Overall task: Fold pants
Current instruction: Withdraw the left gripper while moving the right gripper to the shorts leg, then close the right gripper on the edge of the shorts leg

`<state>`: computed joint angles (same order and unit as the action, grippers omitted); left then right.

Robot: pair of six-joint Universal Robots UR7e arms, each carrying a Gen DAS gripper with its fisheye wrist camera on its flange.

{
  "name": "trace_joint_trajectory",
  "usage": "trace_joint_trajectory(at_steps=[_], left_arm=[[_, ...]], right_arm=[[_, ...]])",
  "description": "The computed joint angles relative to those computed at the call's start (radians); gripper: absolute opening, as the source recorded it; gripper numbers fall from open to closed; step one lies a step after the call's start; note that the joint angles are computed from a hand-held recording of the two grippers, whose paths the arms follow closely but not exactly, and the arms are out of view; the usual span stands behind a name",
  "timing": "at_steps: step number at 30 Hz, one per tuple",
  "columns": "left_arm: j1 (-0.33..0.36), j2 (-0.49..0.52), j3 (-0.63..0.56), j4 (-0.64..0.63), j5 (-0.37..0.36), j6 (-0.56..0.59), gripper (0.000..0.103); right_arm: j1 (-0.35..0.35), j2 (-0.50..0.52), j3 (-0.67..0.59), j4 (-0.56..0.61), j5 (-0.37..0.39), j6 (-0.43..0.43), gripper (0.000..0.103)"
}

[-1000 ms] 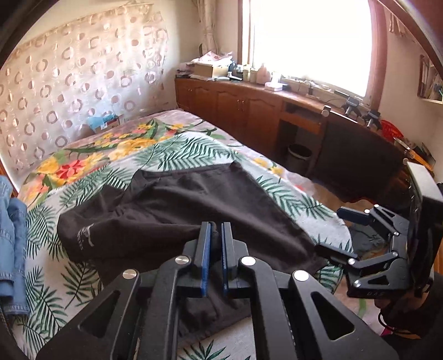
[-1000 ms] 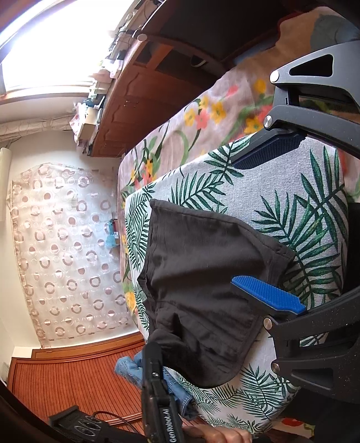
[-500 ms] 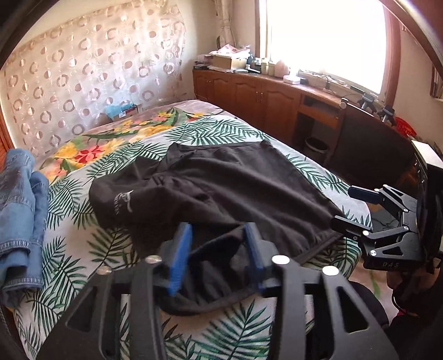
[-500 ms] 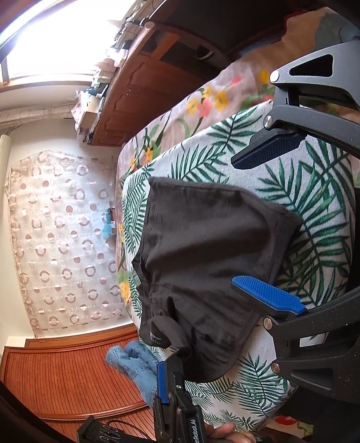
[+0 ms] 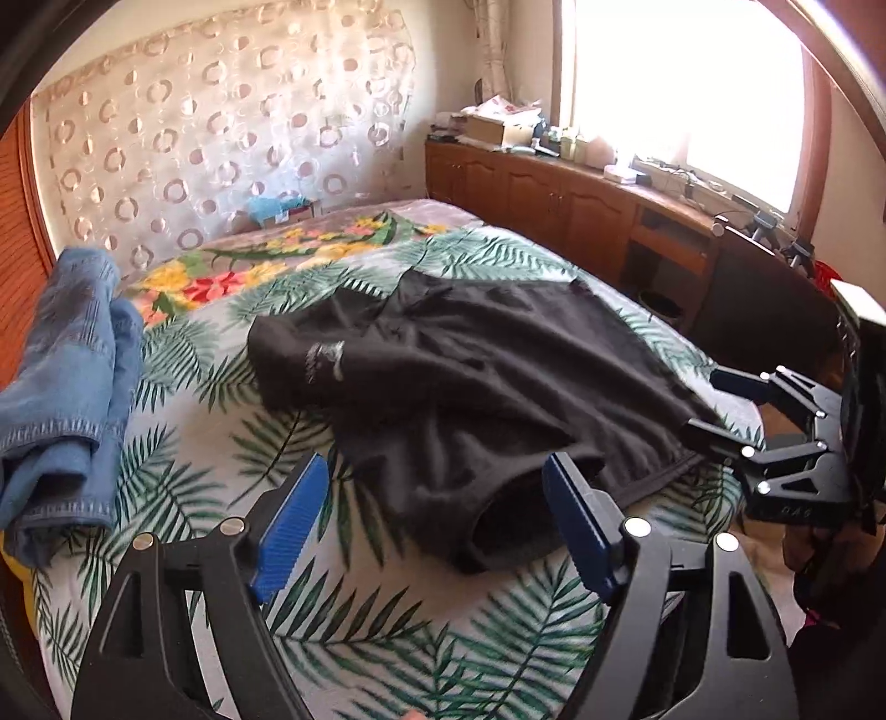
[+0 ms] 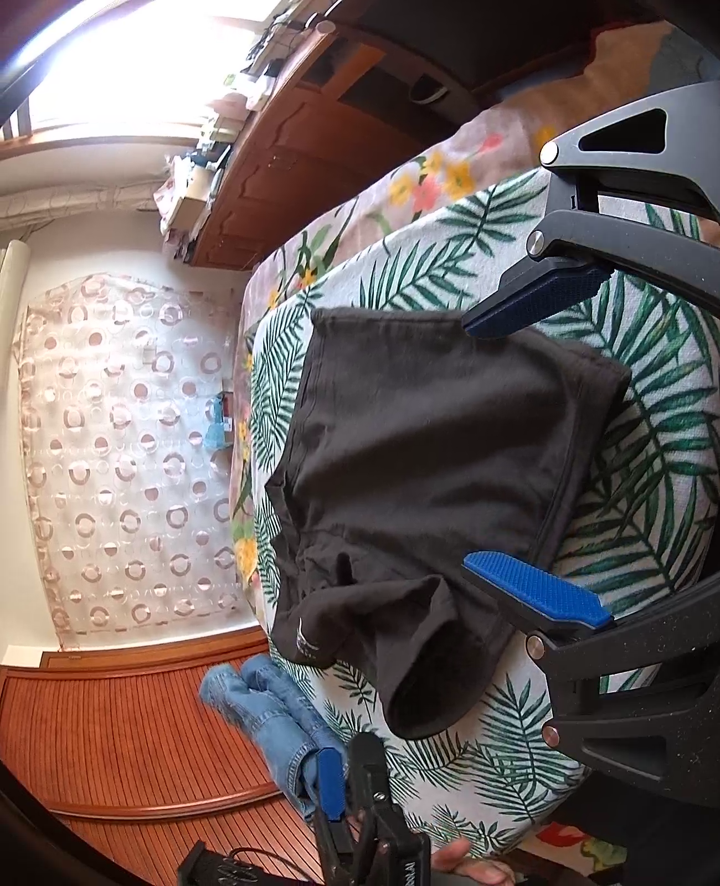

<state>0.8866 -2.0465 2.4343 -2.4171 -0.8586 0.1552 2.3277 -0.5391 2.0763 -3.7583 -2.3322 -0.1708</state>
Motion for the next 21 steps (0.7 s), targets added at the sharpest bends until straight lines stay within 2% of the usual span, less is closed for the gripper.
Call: trace_joint_trajectory(at_steps=[4,6,10,14,21], left_arm=[[0.043,0.003,0.01,-0.005,0.007,0.009,0.08],[0.068,0.006,0.012,-0.006,-0.003,0.014,0.08],[0.092,0.008,0.02,-0.017,-0.011,0.03,0.08],[0.106,0.012,0.021,-0.027,-0.023,0.03,0.08],[0.11,0.009,0.025,-0.03,-0.032,0.029,0.08]], right_arm=[[-0.009,-0.007,-0.005,0.04,0.053,-0.013,0.081],[-0.019,-0.017,-0.005,0.069,0.106,-0.012,0.078],[-0.033,-0.025,-0.017,0.123,0.174,-0.022,0.059],[-0.042,-0.028,-0.03,0.166,0.204,-0.037,0.042],[-0.065,-0.061,-0.029,0.232,0.237,-0.037,0.034]])
